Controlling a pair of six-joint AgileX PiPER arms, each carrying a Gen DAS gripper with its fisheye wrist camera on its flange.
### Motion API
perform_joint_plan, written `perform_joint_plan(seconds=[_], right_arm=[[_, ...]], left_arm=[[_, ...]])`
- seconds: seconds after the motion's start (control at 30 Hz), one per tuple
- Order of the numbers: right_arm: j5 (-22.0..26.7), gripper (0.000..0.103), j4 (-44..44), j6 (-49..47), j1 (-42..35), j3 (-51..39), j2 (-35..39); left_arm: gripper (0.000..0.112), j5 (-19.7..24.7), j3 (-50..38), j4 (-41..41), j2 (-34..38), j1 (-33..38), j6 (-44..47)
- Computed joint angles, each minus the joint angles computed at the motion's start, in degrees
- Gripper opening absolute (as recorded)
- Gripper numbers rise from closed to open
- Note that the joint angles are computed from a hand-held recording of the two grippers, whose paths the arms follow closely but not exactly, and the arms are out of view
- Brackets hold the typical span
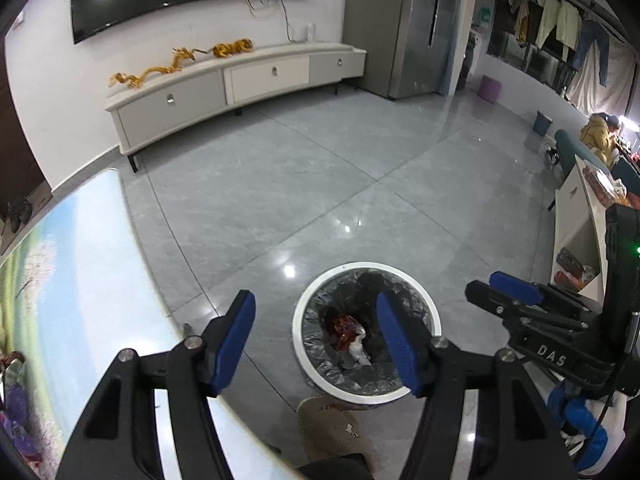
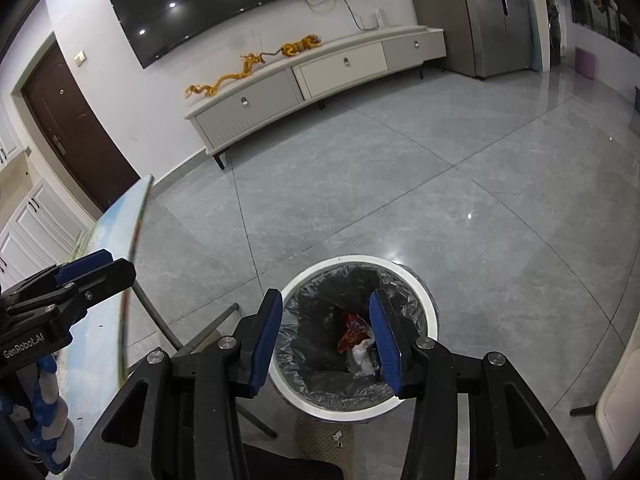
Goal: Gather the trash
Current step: 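Move both open grippers back to the trash pile on the table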
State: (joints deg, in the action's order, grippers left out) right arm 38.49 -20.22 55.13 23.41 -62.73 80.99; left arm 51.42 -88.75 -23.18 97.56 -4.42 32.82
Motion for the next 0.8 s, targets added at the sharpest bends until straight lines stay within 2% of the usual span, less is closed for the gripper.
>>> perform_joint_plan(seconds=[0.13, 0.43, 0.57, 0.8], right_arm=[[3.31, 0.045, -3.40, 3.00, 3.36, -2.39, -1.12], [11.87, 0.046, -10.71, 7.76, 13.26, -12.21, 0.75], [16.27, 0.052, -13.80, 8.53, 18.11, -18.62, 3.31], [22.15, 0.052, -14.68, 5.00, 24.42, -32.68, 10.84]], left_arm=[[0.062, -0.34, 1.87, -1.98, -3.03, 3.57, 3.68], [0.062, 3.14, 2.53, -9.84, -7.38, 15.77, 12.10], [0.062, 6.01, 1.78, -14.33, -7.89, 23.52, 16.70], [0.062, 12.22, -1.08, -21.58, -4.83, 39.46, 23.42]])
